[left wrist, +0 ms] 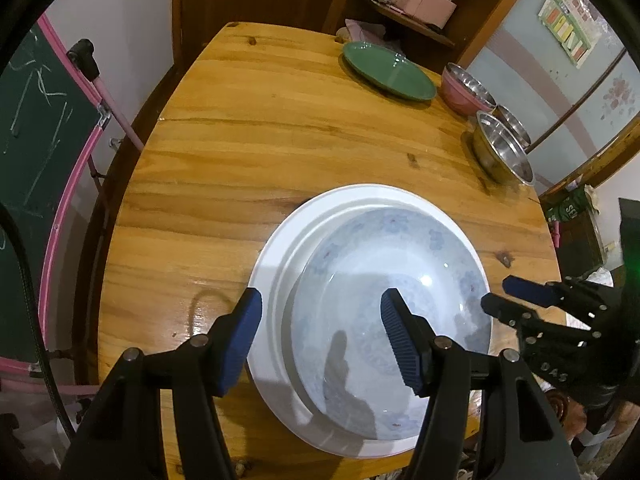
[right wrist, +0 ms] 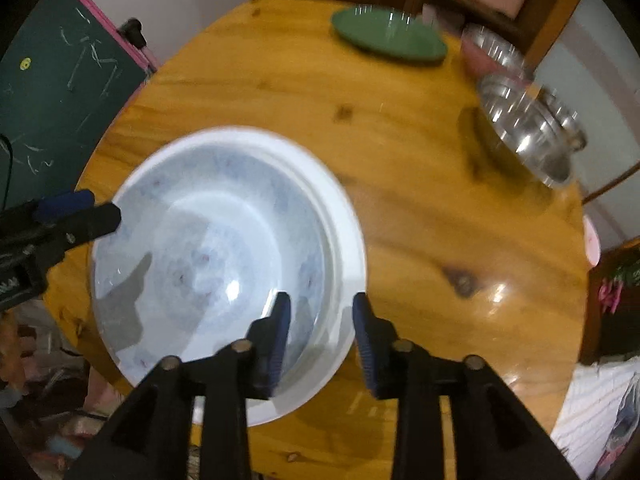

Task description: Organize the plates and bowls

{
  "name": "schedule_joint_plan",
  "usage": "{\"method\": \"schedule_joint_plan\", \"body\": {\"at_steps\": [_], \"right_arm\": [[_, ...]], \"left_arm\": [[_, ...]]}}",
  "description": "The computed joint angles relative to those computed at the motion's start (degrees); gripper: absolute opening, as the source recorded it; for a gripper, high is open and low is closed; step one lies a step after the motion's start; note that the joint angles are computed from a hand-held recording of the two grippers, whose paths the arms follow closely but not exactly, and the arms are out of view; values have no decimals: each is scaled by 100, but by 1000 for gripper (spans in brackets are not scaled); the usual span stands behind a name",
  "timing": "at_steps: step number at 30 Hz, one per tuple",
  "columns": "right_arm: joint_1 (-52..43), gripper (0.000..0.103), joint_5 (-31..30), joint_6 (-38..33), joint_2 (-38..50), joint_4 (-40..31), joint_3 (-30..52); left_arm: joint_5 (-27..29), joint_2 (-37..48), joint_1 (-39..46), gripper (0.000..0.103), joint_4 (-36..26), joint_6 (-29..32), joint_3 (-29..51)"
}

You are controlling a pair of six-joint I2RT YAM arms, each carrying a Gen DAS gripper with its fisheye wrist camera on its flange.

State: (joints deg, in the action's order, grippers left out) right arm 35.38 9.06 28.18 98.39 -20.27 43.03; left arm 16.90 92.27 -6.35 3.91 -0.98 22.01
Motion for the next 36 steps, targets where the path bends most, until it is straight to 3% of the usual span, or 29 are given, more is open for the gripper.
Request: {"method": "schedule_joint_plan", "body": {"at_steps": [6, 10, 14, 23, 31, 36], "right_arm": [[-502, 33, -754, -95, -381, 58, -175], [-873, 33, -1152, -297, -569, -104, -103], [-1152, 33, -1210, -418, -926, -433, 117], [-1898, 33, -1290, -908, -1889, -1436, 1059], [-2278, 33, -1244, -1212, -1964, -1933, 2063], [-2618, 33, -1337, -1329, -1474, -2042, 2815]], "left_arm": [[-5, -416, -22, 61, -459, 50, 151], [109, -764, -18, 61, -1081, 206, 478], [86, -975, -162, 61, -1645, 256, 1022], [-561, -1194, -803, 62, -2489, 191, 2350], [-1293, -1069, -1275, 64, -2958, 321, 3484], [-1505, -550, -1376, 64, -3235, 317, 4323]]}}
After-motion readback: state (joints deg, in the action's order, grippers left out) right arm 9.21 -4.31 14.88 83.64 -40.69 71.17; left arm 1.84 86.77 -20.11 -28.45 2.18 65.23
